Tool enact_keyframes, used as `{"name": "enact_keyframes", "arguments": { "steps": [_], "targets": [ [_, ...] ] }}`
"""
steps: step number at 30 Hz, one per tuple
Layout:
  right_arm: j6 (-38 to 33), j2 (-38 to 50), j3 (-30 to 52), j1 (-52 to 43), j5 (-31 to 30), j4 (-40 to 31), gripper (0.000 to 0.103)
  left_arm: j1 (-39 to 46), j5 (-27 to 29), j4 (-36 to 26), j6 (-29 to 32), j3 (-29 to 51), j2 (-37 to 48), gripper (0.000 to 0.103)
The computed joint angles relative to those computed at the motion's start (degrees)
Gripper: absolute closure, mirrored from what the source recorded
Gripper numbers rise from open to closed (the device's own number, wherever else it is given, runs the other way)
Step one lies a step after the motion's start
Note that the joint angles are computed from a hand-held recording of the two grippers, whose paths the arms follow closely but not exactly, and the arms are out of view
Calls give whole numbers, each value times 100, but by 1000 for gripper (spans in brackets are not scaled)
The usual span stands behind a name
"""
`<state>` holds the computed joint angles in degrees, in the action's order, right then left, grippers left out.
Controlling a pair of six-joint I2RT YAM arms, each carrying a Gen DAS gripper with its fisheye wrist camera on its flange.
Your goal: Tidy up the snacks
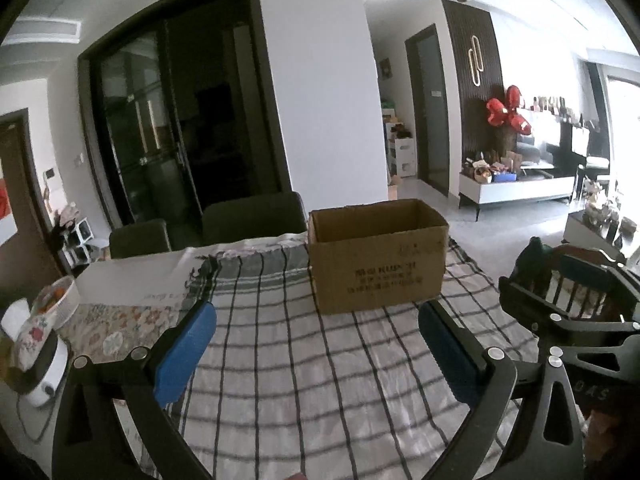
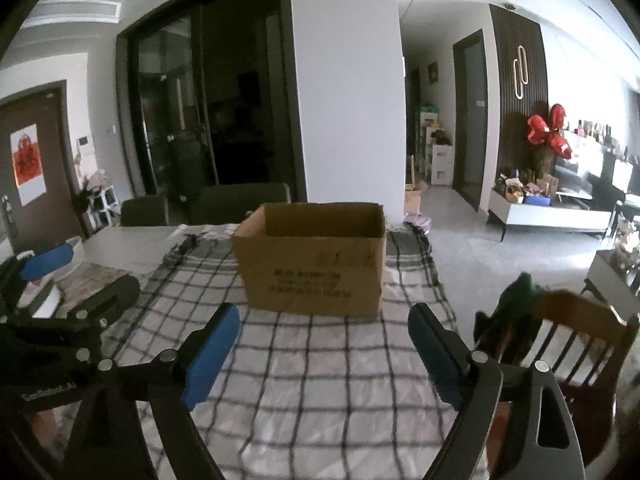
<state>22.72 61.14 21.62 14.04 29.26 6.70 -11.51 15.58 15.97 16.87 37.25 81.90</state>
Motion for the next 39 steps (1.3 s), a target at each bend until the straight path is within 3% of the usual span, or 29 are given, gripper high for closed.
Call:
{"name": "enact_keyframes", "arguments": {
  "steps": [9, 14, 20, 31, 35, 39],
  "targets": [
    [1114, -1112, -225, 1835, 1702, -1476, 14, 662, 765, -388, 76, -1042, -1508, 0],
    [2315, -1365, -146, 2951, 2716, -2631, 11, 1040, 1155, -537, 192, -1445, -2137, 0],
    [4307, -863, 207, 4096, 3474, -4327, 11, 1388, 1441, -677, 356, -1843, -2664, 0],
    [7932, 587, 896, 5459, 3866, -7060, 11, 1875, 1852, -1071, 543, -2176, -3463, 0],
    [9007, 1045, 1076, 5836, 3796, -7788, 11, 2095, 2104, -1356, 665, -2172, -3684, 0],
    [9543, 1316, 1195, 6109, 3677, -8165, 11, 2215, 2241, -1529, 739, -2184, -3822, 0]
  ]
}}
